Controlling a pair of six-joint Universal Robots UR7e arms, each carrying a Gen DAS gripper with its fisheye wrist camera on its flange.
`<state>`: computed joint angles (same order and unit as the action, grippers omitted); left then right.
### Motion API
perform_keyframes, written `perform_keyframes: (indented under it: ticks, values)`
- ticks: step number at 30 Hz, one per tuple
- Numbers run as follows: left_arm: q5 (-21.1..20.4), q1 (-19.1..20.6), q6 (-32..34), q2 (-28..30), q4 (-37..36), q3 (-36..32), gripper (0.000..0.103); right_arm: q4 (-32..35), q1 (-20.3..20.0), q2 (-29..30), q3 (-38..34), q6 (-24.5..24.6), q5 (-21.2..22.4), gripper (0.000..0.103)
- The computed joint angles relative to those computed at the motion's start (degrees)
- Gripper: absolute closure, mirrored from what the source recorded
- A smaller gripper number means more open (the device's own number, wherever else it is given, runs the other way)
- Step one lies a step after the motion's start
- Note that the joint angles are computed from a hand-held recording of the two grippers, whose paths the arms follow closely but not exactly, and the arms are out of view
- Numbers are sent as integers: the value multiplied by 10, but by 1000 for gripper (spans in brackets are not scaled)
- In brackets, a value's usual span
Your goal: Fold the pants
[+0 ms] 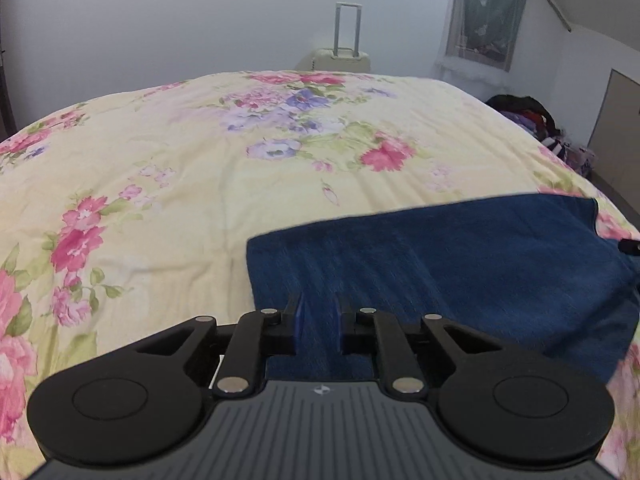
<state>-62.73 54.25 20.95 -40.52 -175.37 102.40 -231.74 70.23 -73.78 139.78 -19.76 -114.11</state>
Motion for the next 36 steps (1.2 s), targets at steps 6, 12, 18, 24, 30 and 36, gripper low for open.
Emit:
perform_keyframes:
  ticks: [6, 12, 18, 24, 30, 36]
  values:
    - [58, 2, 16, 3, 36, 45, 87, -141, 3, 95, 23, -32, -13, 87]
    - [73, -3, 3, -8, 56, 55, 87, -198, -39, 132, 41, -43, 33, 90]
    - [85, -27, -32, -48, 51, 99, 88, -185, 26, 127, 37, -20, -74, 88]
    - [-36, -73, -66, -90, 7, 165, 86, -226, 93, 150, 74, 0, -105, 87]
    - [-112, -103, -90, -61, -15, 192, 67, -209, 80, 112, 124, 103, -107, 78]
    - [-127, -113, -116, -14, -38, 176, 57, -161, -33, 2, 196, 173, 35, 60]
